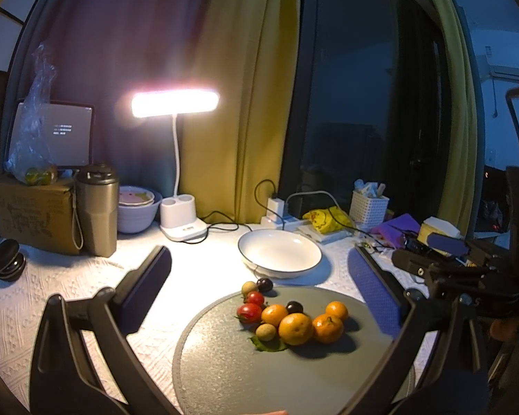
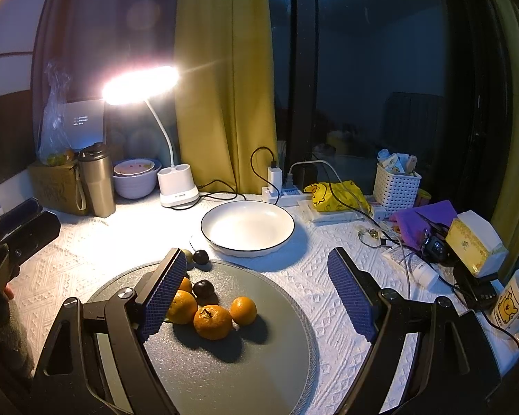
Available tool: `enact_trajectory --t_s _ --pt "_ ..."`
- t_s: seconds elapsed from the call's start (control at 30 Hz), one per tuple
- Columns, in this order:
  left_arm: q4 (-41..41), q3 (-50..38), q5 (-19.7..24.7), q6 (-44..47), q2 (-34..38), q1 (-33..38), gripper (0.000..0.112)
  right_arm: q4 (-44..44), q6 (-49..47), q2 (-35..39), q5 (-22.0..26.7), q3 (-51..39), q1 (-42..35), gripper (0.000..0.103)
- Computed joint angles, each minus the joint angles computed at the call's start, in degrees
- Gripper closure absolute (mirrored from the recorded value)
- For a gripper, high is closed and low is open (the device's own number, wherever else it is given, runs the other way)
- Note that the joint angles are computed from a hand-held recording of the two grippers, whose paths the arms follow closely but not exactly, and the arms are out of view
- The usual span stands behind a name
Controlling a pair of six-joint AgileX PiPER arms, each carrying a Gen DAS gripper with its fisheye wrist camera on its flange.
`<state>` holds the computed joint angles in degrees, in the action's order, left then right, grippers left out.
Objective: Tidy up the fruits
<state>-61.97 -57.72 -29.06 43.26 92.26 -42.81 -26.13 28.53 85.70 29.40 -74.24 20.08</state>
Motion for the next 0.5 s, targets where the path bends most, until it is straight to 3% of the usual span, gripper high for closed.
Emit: enact_trajectory --t_s 0.5 --pt "0.0 0.0 0.1 0.0 0.0 0.0 0.01 -0.3 0.3 0.4 0.1 -0.5 0.2 0.016"
